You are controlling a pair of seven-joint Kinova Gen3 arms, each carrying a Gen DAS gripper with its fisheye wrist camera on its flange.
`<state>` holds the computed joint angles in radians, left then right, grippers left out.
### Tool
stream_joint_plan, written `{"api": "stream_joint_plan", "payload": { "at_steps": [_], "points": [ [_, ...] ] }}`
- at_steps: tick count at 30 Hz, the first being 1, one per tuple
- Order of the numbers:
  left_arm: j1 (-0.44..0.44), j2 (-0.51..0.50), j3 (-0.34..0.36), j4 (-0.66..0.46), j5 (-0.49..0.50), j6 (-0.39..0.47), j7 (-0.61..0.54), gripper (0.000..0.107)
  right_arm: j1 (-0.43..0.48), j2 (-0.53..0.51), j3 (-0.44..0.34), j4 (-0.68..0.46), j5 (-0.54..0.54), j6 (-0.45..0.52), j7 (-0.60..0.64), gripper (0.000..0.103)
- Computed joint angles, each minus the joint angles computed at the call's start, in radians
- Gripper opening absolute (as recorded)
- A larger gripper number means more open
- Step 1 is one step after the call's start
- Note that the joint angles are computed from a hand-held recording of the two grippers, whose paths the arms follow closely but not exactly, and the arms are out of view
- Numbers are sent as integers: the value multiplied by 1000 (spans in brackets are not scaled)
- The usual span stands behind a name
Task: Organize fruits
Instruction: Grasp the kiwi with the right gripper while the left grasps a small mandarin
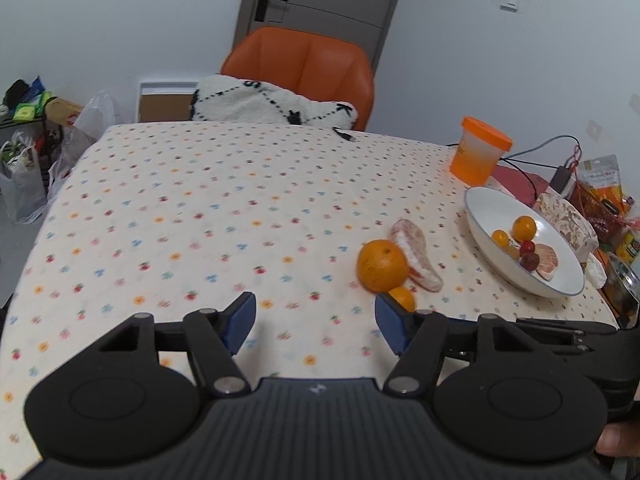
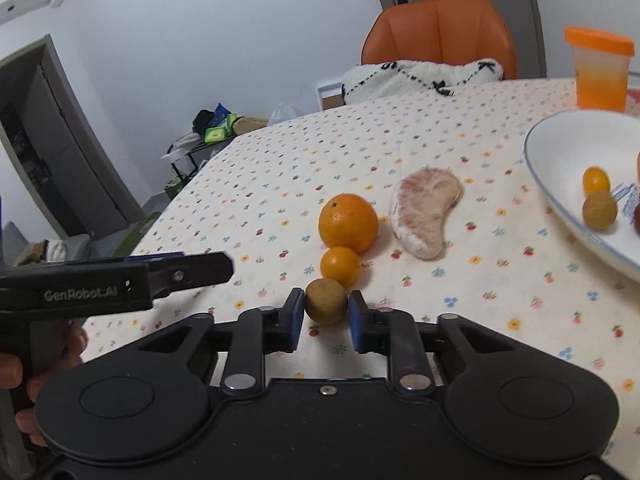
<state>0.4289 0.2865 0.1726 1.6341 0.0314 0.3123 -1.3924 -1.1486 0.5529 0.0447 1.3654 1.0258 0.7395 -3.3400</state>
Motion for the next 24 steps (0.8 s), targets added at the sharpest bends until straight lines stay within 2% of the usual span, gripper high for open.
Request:
{"api": "stream_joint_plan", "payload": {
  "at_steps": [6,17,19,22,23,24],
  "points": [
    [47,40,-4,-49,-28,8,-4,63,-29,-42,7,76,71,35,-118,22],
    [99,95,-9,-112,-45,32,-1,53,-10,-104,-88,180,162,176,-283,22],
    [127,109,-35,-130,-64,49,20,49,-6,-112,-104,195,172,197,-308,22],
    [210,134,-115,-175,-142,106,102,31,-3,-123,-125,211,187,225,-334,22],
    [207,135,-111,-177,-143,107,111,22,-4,-128,-131,220,194,234,-346,22],
    [187,135,-88,-180,-128,109,106,22,-1,-130,-136,225,202,240,-357,22]
  ]
}}
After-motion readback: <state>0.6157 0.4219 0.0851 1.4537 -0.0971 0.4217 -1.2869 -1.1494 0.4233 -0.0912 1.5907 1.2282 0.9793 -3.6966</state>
